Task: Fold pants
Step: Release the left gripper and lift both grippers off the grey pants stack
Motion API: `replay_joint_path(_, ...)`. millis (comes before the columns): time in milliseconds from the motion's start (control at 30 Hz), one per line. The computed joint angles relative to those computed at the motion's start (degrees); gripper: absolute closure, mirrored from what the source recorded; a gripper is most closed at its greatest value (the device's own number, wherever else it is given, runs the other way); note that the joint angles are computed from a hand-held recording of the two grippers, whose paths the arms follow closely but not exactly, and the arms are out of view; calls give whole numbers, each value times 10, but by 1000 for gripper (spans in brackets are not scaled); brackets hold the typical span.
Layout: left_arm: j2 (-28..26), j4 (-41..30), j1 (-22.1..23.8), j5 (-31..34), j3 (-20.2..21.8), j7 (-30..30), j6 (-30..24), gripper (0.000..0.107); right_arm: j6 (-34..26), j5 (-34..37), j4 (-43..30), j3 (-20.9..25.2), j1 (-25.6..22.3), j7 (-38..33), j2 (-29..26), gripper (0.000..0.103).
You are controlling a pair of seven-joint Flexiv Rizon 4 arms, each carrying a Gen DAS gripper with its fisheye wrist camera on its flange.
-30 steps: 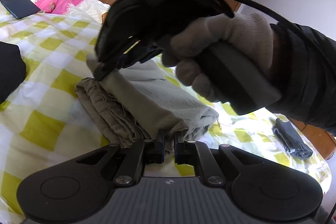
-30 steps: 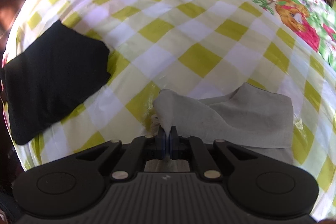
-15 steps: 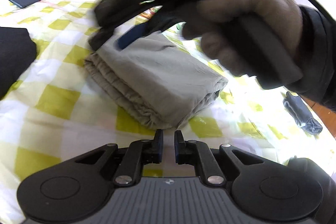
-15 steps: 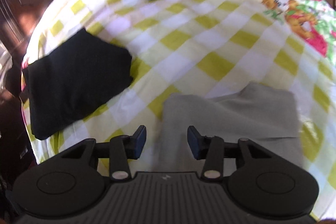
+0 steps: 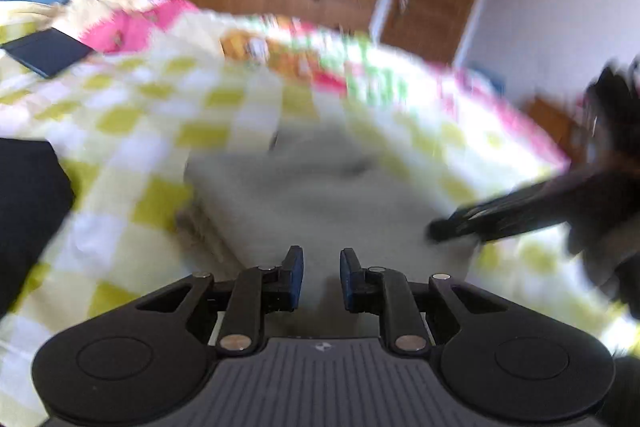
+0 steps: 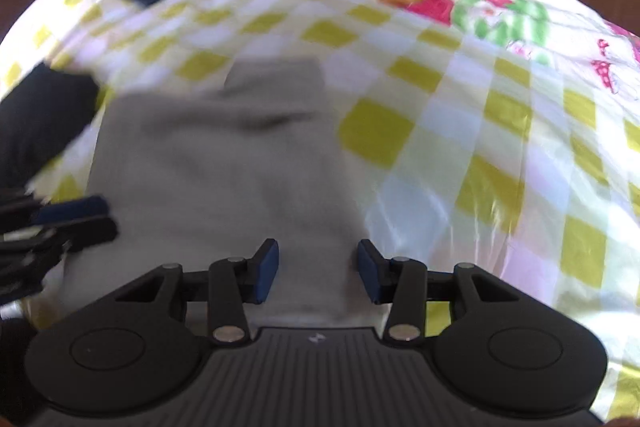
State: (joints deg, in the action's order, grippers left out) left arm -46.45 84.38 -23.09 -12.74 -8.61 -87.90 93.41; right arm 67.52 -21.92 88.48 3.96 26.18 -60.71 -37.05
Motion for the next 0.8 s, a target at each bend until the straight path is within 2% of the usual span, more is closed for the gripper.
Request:
replay_joint_path(67, 1, 5, -10, 6, 18, 3, -22, 72, 22, -8, 40, 0, -1, -12, 12, 51)
replay_joint_path(167, 6, 1, -15, 12, 29, 7, -38, 69, 19, 18, 58, 18, -13, -9, 27, 51)
replay_joint_path(267, 13, -17, -36, 24, 66, 0, -51, 69, 79, 52, 62, 22, -29, 16, 34, 49)
replay_joint_path(333, 19, -20, -36, 25, 69, -9, -49, 69, 106, 55, 47, 15, -32, 19, 22, 48)
replay_joint_path(367, 19, -22, -24, 18, 52, -12, -44, 70, 106, 50, 35, 7, -29, 23, 14, 48)
replay_joint_path(400, 16, -30, -9, 14, 30, -9, -36, 70, 104, 46, 17, 3, -28, 21, 1, 48)
replay_joint_path(433, 8, -49, -8, 14, 26, -5, -33, 69, 104, 44, -4, 12, -35, 7, -14, 48)
replay_joint_path(533, -24, -128, -36, 38, 68, 1, -72, 69, 64, 61, -94, 54, -62, -43, -70, 48)
replay_joint_path(700, -34, -105, -6, 45, -21, 85, -61, 68, 21, 147, -234, 149, -113, -128, -152, 48)
replay_joint_path(800, -46, -93, 0, 39, -51, 124, -79, 68, -46, 162, -319, 181, -118, -195, -195, 48)
